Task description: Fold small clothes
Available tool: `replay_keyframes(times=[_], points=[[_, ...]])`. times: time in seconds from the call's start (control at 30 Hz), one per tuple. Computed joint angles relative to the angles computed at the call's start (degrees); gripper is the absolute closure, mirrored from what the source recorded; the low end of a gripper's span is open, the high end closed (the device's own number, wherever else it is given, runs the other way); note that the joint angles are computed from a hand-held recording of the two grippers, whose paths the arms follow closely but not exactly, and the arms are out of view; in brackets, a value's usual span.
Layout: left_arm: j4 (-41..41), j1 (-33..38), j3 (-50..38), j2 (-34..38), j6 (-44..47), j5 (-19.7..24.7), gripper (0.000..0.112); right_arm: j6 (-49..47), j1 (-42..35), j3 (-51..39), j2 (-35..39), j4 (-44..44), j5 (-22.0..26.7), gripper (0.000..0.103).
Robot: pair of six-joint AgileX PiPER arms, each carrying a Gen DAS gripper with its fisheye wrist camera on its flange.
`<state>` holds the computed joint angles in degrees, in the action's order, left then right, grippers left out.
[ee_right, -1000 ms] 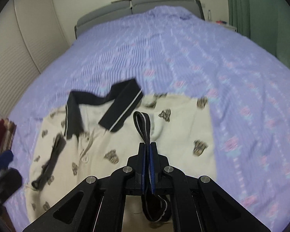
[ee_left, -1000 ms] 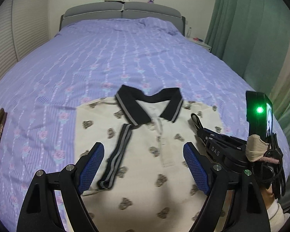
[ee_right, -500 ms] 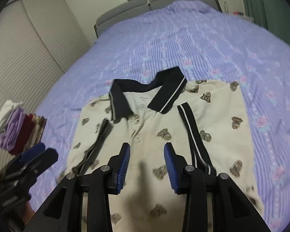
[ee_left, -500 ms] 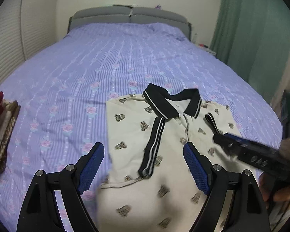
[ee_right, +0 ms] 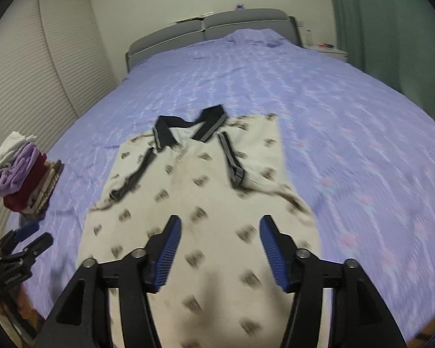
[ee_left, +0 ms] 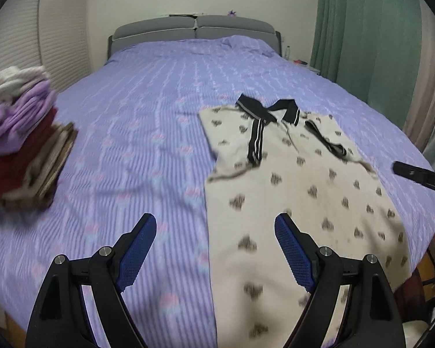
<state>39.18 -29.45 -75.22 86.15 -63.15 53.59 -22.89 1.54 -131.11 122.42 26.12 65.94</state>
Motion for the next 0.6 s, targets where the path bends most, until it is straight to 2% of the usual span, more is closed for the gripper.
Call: replay_keyframes(times=[0.07,0.2,0.47,0.6], points=[[1.81,-3.23,1.78,-1.50,-4.85,2.20,0.028,-2.52,-1.58,10.37,-6.42,-1.05,-5.10,0.039],[2.21,-8.19,5.21,-3.76,-11.67,4.38,0.028,-6.27,-4.68,21.81,-13.78,-2.59,-10.13,0.039],[0.20,-14.33,13.00,-6.29,-20.56,3.65,0.029,-8.94,-10.76,36.42,-20.05,-2.05,-12.57,0.039],[-1.70,-16.28,14.47,-7.31,-22.89,5.59,0.029,-8.73,-12.62,41.02,-21.71,-2.61,-12.00,0.039]])
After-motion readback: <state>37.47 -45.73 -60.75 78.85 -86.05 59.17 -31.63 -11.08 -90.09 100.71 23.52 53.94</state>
